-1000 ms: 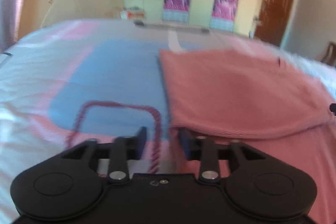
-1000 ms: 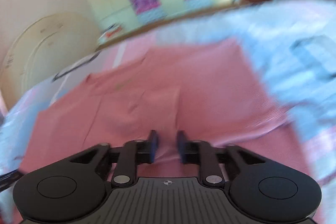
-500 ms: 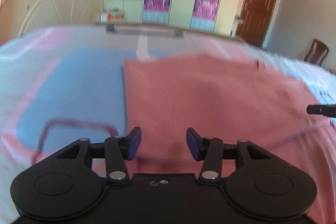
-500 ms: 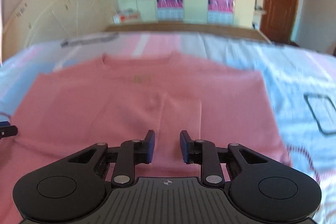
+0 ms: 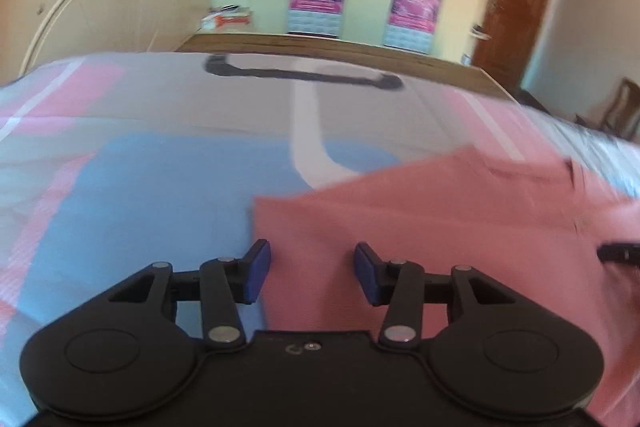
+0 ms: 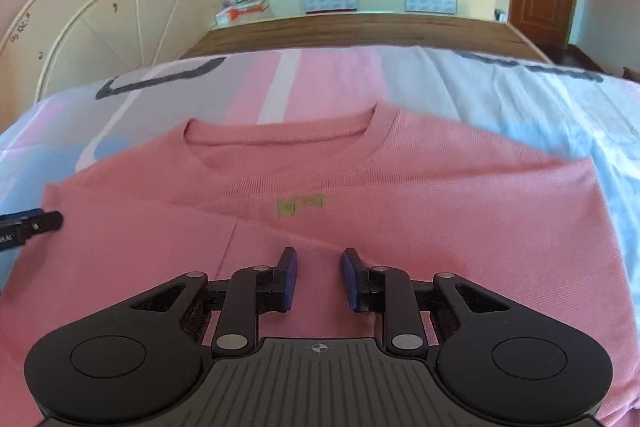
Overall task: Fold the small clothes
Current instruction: 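Open both grippers and lift them off the folded sweatshirt, then move both grippers to the hem of the pink sweatshirt and close on it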
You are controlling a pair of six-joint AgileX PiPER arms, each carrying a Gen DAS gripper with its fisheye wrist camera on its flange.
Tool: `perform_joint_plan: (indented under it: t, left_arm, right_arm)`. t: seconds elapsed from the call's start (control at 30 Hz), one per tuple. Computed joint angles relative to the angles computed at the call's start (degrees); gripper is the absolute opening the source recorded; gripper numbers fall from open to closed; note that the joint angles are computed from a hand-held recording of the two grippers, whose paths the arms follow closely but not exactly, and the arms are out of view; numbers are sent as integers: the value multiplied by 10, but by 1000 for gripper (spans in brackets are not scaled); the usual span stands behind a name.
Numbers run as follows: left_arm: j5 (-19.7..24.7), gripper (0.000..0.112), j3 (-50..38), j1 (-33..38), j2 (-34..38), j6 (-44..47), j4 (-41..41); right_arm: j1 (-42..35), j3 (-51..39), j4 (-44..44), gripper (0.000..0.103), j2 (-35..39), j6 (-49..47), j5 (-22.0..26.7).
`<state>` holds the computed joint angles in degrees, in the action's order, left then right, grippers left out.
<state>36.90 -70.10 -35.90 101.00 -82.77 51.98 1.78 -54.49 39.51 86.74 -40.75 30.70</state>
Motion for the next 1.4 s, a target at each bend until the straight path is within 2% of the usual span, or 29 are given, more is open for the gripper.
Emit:
perform_joint_plan:
  t: [0.07,0.17,0.2,0.23,0.27,0.33,0.37,0.43,0.47,0.53,0.57,0.6,0.63,0.7,0.77,0.83,0.9,1.03,1.1,1.13,1.2,1.27,1.33,1.4]
  left_arm:
    - [-10,46,15,4,-15,-23,27]
    - [-28,48,-7,0,3,7,22]
    - [-28,52,-18,-2,15,22,23]
    - [-20,63,-32,-6,27,40,20]
    - [-7,68,-44,-7,39,58,15]
    - [11,79,-48,-3,46,59,12]
    - [8,82,-42,6,45,59,-2]
    - [-26,83,-2,22,17,31,-2]
    - [-13,81,0,20,12,36,-5]
    - [38,70,-4,-3,0,35,10]
    - [54,70,10,-21,-16,3,35]
    - [50,72,26,-35,-32,-32,56]
    - [41,74,40,-50,-45,-63,74]
    - [55,75,26,-85,-32,-88,92]
    - [50,75,-8,-107,-3,-78,83]
    - [75,73,-54,-129,37,-42,59]
    - [85,69,-65,-137,53,-39,43]
    - [103,68,0,-151,6,-89,45]
    - [119,68,23,-169,-20,-114,50]
    - [138,68,26,-182,-24,-119,51]
    - [158,68,32,-199,-27,-121,46]
    - [151,68,31,-190,-17,-99,32]
    - [170,68,24,-203,-4,-91,41]
    - [188,67,3,-207,4,-74,28]
  right_arm:
    - [13,1,24,25,-15,-6,-12]
    - [57,0,132,25,-5,-84,-13]
    - [74,-5,158,25,3,-98,-10]
    - [92,-12,177,25,15,-101,-7]
    - [112,-19,192,25,28,-103,-6]
    - [142,-34,208,25,53,-110,-1]
    - [144,-45,203,25,66,-109,12]
    - [153,-38,195,25,70,-119,-7]
    - [145,-28,196,25,61,-122,-13]
    - [123,0,184,25,27,-113,-42]
    - [102,26,192,25,-1,-131,-60]
    - [75,39,196,25,-16,-144,-58]
    - [45,52,208,25,-27,-166,-50]
    - [-4,73,214,25,-42,-187,-28]
    - [-31,68,210,25,-33,-194,2]
    - [-44,67,181,25,-24,-179,4]
    - [-76,74,194,25,-28,-194,17]
    - [-157,99,183,25,-89,-212,46]
    - [-211,109,204,25,-108,-260,107]
    - [-225,117,208,25,-115,-275,118]
    - [-236,127,202,25,-119,-283,131]
    - [-219,132,182,25,-112,-267,115]
    - [-219,148,192,25,-116,-296,104]
    - [-215,144,173,25,-124,-279,102]
